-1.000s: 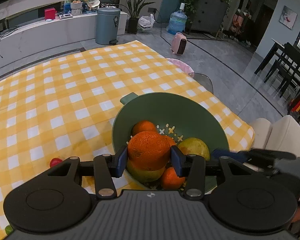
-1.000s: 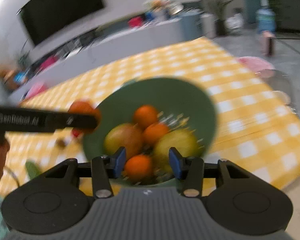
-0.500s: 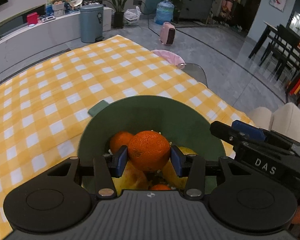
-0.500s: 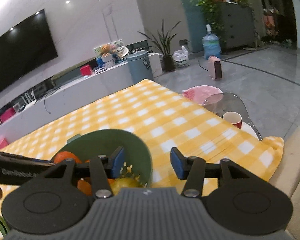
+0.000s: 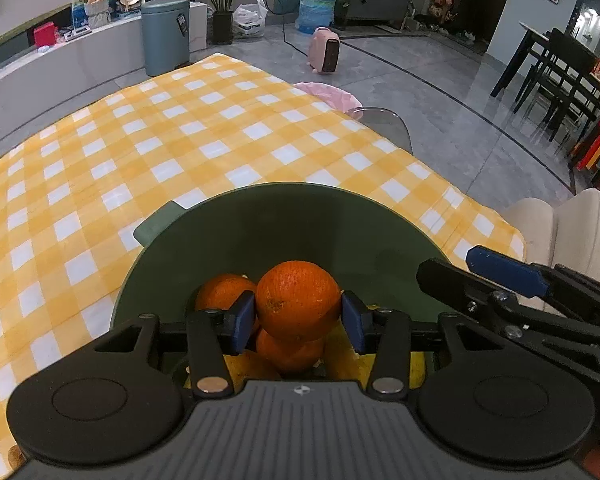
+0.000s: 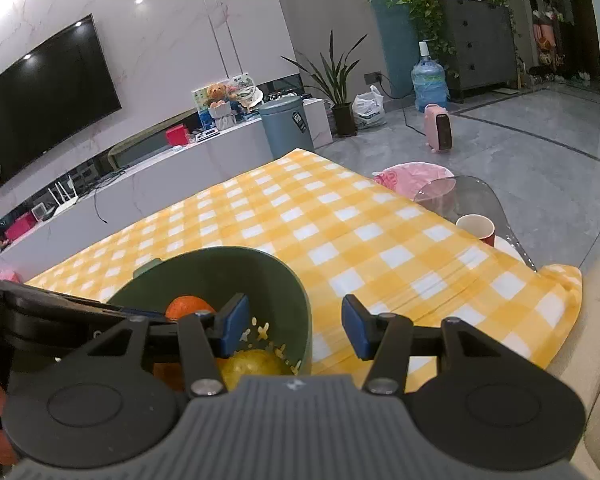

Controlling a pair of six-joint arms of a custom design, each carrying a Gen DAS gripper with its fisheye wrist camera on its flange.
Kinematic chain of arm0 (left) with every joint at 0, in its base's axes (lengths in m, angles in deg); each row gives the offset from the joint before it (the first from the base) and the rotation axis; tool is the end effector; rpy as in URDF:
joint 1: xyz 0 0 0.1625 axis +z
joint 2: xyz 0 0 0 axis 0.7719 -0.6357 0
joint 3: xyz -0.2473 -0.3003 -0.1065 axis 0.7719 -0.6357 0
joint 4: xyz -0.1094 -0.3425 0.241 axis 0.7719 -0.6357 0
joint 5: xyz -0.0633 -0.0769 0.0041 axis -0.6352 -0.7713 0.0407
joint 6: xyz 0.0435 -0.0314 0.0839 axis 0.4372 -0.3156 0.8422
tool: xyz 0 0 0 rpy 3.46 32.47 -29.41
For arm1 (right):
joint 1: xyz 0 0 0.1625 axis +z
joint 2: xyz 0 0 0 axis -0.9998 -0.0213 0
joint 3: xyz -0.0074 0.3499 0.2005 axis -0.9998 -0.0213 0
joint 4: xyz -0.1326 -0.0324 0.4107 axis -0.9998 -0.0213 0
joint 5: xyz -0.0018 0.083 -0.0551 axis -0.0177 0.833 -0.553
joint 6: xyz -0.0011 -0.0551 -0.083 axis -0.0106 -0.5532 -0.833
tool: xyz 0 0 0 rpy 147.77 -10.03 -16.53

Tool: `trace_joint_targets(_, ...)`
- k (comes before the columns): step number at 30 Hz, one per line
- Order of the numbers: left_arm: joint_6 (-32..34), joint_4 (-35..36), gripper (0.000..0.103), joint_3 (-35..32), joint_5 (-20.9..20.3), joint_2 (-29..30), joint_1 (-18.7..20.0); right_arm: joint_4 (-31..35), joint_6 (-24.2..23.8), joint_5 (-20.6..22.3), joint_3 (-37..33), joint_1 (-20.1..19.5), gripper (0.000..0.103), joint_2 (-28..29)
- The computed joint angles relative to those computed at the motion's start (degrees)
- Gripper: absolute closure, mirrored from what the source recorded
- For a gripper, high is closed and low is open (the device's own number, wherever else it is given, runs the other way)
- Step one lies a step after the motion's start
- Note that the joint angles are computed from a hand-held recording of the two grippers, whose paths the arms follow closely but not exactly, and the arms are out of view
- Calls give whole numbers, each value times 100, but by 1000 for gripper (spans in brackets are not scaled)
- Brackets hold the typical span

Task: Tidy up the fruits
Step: 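Carry both oranges over the green colander and release them inside, then move both tools back toward the kiwis on the cloth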

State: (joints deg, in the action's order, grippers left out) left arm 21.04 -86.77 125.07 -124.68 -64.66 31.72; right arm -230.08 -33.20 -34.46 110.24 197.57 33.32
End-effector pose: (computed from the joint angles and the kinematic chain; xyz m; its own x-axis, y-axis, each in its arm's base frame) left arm 0.0666 -0.7849 0.2645 -0.7460 0.3935 -0.5372 0.5821 0.7773 -0.2389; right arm 0.3313 -0.7291 -0.1458 -0.8659 0.0126 0.5000 -0.3980 0.5881 -0.7041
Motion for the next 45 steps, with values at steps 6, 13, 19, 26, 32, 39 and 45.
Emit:
trace_joint_targets(6, -209, 185, 45, 3, -82, -98, 36, 63, -14, -17, -39, -1, 53, 19)
trace_joint_targets(13, -217, -35, 41, 410, -229, -507, 36, 113, -103, -77, -69, 26, 53, 43)
trace_joint_targets(19, -217, -343, 41, 1030, 51, -1112, -6, -50, -290, -66, -11, 70, 49, 36)
trace_joint_targets(26, -31, -892, 41, 1625, 314, -1823, 10, -263, -631, 59, 171, 180, 41, -27)
trace_joint_targets(32, 159, -1138, 41, 1890, 391, -2294, 106, 126, -282, 284, 555, 354, 41, -198)
trace_joint_targets(39, 33, -958, 41, 1941, 460, -2606, 353, 724, -400, 718, 750, 656, 49, -182)
trace_joint_targets(45, -54, -614, 41, 1870, 409, -2714, 597, 1251, -620, 866, 522, 875, 61, 3)
